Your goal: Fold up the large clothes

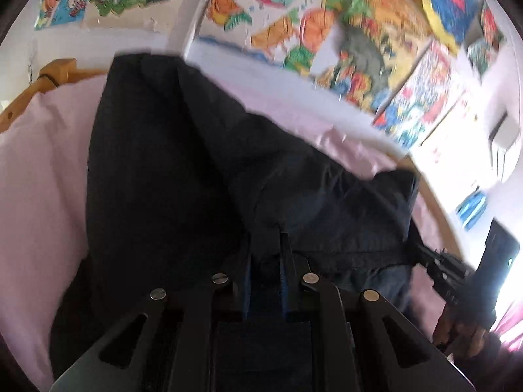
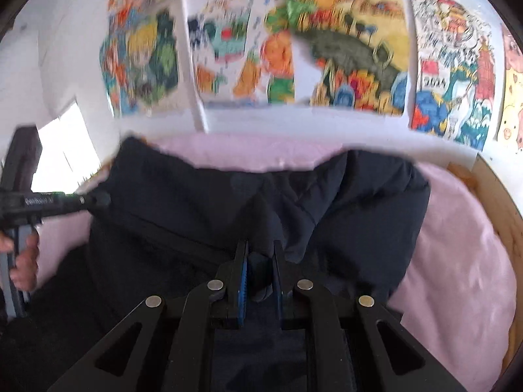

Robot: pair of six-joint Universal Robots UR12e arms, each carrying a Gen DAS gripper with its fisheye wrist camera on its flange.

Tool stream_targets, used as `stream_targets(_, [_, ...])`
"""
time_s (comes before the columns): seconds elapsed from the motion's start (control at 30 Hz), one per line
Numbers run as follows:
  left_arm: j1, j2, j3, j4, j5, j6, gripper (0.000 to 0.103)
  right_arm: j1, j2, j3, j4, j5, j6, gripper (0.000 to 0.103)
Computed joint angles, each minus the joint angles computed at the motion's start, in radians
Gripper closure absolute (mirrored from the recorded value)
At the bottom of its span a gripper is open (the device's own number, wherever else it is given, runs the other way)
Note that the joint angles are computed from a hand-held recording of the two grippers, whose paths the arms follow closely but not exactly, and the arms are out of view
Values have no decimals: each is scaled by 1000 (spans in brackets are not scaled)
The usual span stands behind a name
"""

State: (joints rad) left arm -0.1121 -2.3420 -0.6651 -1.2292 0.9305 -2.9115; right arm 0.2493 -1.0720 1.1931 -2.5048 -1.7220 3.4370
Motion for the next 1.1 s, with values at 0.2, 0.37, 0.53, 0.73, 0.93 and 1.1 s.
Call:
stream_targets(0.2, [-20, -9, -81, 128, 61, 7, 92, -1, 30, 57, -82, -22, -13, 90])
stream_targets(0.37, [-26, 5, -119, 188, 84, 14, 92, -5, 27, 55, -58, -11, -33, 85])
stream_targets(0.53, [-32, 29, -152, 245, 92, 43, 92, 24, -11, 65, -196, -113, -261, 61])
stream_targets(0.73, [-34, 31, -153, 242, 101, 48, 91, 13, 87, -112, -158, -114, -212, 62])
stream_targets(0.93, [-22, 55, -166, 229, 78, 74, 87, -8, 146, -139, -2, -51, -111, 86])
stream_targets(1.1, [3, 114, -239, 383, -32, 37, 87, 46, 150, -60, -117, -205, -181, 89])
